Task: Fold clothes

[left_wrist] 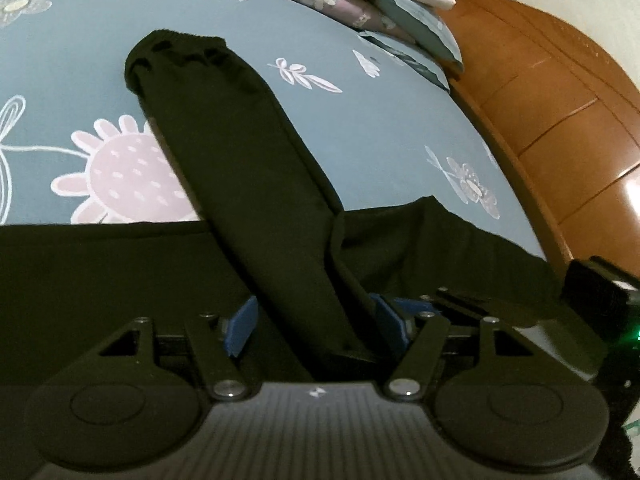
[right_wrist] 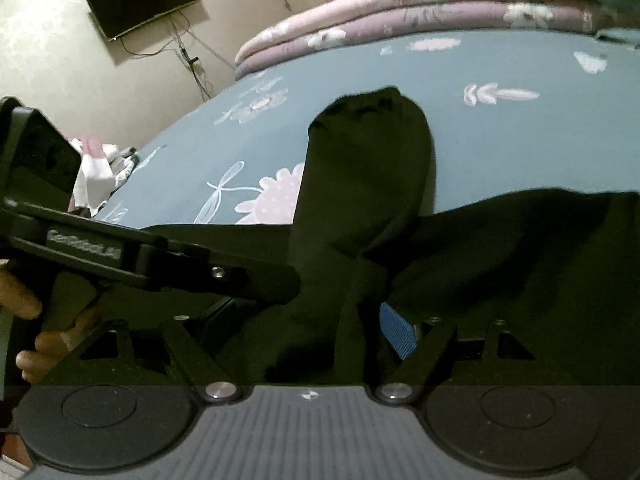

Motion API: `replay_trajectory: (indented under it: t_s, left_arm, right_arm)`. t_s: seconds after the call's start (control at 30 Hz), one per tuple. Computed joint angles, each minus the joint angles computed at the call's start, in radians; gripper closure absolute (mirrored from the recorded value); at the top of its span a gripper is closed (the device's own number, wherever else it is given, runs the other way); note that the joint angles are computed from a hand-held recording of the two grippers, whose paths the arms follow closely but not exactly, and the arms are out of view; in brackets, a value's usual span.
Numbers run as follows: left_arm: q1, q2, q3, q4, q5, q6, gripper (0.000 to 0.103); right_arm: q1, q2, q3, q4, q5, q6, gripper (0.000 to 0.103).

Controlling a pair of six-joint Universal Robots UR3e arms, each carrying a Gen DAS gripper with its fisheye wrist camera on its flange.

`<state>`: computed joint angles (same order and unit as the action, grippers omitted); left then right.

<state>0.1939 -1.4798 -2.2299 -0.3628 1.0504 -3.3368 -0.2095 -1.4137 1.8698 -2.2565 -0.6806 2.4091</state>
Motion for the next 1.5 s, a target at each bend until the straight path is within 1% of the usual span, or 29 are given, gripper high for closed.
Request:
replay_trajectory:
  t_s: [0.03, 0.13, 0.2, 0.27, 0.37, 0.53, 0.63, 0.73, 0.83, 0.97, 1.03, 1.1, 1.17, 1.23, 1.33, 1.37, 1.47, 1.5]
  left_arm:
    - [0.009, 0.001, -0.01, 0.01, -0.014, -0.003, 0.037]
    - [0.025, 0.011, -0.031, 0.021, -0.027, -0.01, 0.037]
    - [0.037, 0.026, -0.045, 0.023, -0.035, -0.008, 0.037]
    - [0.05, 0.043, -0.057, 0.025, -0.042, -0.01, 0.037]
    - [0.062, 0.067, -0.063, 0.015, -0.044, -0.01, 0.037]
    - [0.065, 0.108, -0.066, -0.006, -0.037, -0.008, 0.036]
    - [0.058, 0.123, -0.061, -0.023, -0.016, -0.01, 0.036]
    - [0.04, 0.131, -0.053, -0.04, 0.013, -0.015, 0.036]
    - [0.009, 0.133, -0.04, -0.055, 0.054, -0.016, 0.036]
    - [-0.055, 0.109, 0.006, -0.076, 0.14, -0.019, 0.036]
    - [-0.092, 0.088, 0.045, -0.094, 0.189, -0.02, 0.036]
    - [-0.145, 0.046, 0.113, -0.116, 0.249, -0.018, 0.036]
    - [-0.212, -0.009, 0.195, -0.135, 0.34, -0.02, 0.036]
    - [-0.265, -0.078, 0.287, -0.172, 0.424, -0.018, 0.036]
    - [-0.318, -0.172, 0.416, -0.231, 0.533, -0.02, 0.036]
    - [-0.324, -0.2, 0.449, -0.245, 0.562, -0.028, 0.036]
    - [-0.274, -0.232, 0.475, -0.265, 0.564, -0.067, 0.036]
    - [-0.258, -0.236, 0.469, -0.257, 0.568, -0.086, 0.036]
  right_arm:
    - [0.009, 0.024, -0.02, 0.004, -0.001, 0.012, 0.021]
    - [0.014, 0.053, -0.065, 0.091, 0.024, -0.006, 0.019]
    - [0.004, 0.036, -0.075, 0.179, 0.061, -0.061, 0.018]
    - [-0.012, 0.011, -0.09, 0.316, 0.112, -0.155, 0.018]
    - [-0.03, -0.033, -0.095, 0.452, 0.158, -0.234, 0.017]
    - [-0.059, -0.106, -0.116, 0.699, 0.208, -0.397, 0.017]
    - [-0.067, -0.154, -0.095, 0.754, 0.191, -0.446, 0.017]
    - [-0.068, -0.196, -0.053, 0.778, 0.16, -0.47, 0.016]
    - [-0.093, -0.269, 0.022, 0.768, 0.136, -0.501, 0.016]
    - [-0.151, -0.392, 0.13, 0.765, 0.113, -0.566, 0.016]
    - [-0.224, -0.465, 0.167, 0.828, 0.14, -0.636, 0.016]
    - [-0.316, -0.523, 0.18, 0.927, 0.159, -0.741, 0.015]
    - [-0.397, -0.553, 0.18, 1.009, 0.169, -0.838, 0.014]
    - [-0.434, -0.55, 0.186, 1.015, 0.182, -0.873, 0.014]
    - [-0.471, -0.491, 0.188, 1.019, 0.21, -0.914, 0.013]
    - [-0.494, -0.463, 0.175, 1.068, 0.218, -0.962, 0.013]
    - [-0.521, -0.385, 0.153, 1.104, 0.229, -0.992, 0.013]
    - [-0.522, -0.376, 0.157, 1.081, 0.235, -0.975, 0.013]
